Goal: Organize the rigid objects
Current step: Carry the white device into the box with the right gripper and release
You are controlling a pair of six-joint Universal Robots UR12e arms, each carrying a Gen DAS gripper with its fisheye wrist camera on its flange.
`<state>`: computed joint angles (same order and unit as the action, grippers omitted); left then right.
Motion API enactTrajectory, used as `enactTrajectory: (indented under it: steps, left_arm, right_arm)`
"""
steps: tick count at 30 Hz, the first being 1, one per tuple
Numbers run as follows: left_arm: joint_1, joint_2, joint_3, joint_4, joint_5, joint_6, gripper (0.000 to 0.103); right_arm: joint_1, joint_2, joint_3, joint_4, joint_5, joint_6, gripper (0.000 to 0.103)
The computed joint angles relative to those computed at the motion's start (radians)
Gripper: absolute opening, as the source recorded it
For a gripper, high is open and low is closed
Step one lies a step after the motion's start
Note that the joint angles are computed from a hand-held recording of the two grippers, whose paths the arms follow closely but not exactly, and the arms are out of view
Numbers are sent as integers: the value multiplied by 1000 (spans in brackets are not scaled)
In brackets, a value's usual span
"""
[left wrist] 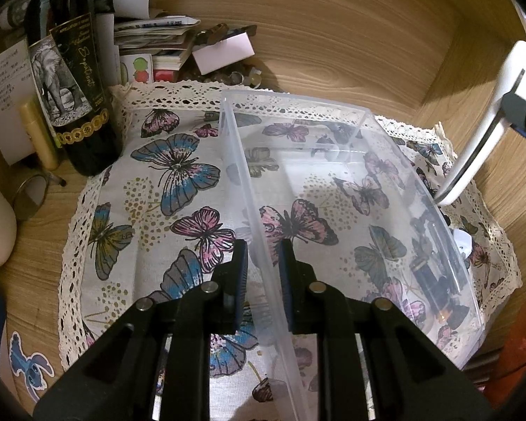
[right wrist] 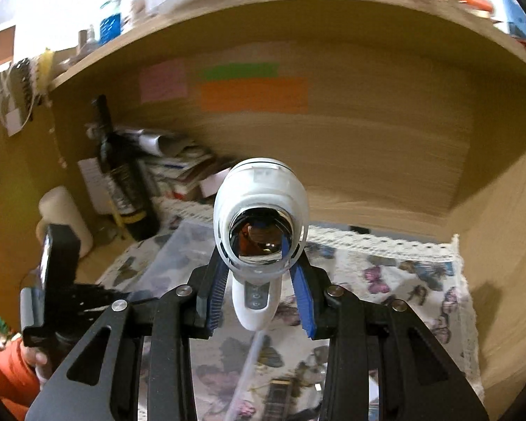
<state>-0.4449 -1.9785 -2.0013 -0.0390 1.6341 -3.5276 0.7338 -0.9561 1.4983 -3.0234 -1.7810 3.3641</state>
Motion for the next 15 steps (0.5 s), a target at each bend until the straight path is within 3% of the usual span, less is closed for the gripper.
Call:
enactTrajectory:
  steps: [15]
  left_arm:
    - [6, 3, -6, 5, -22, -5, 18]
  right_arm:
    - [-12, 77, -111, 246, 104, -16, 32]
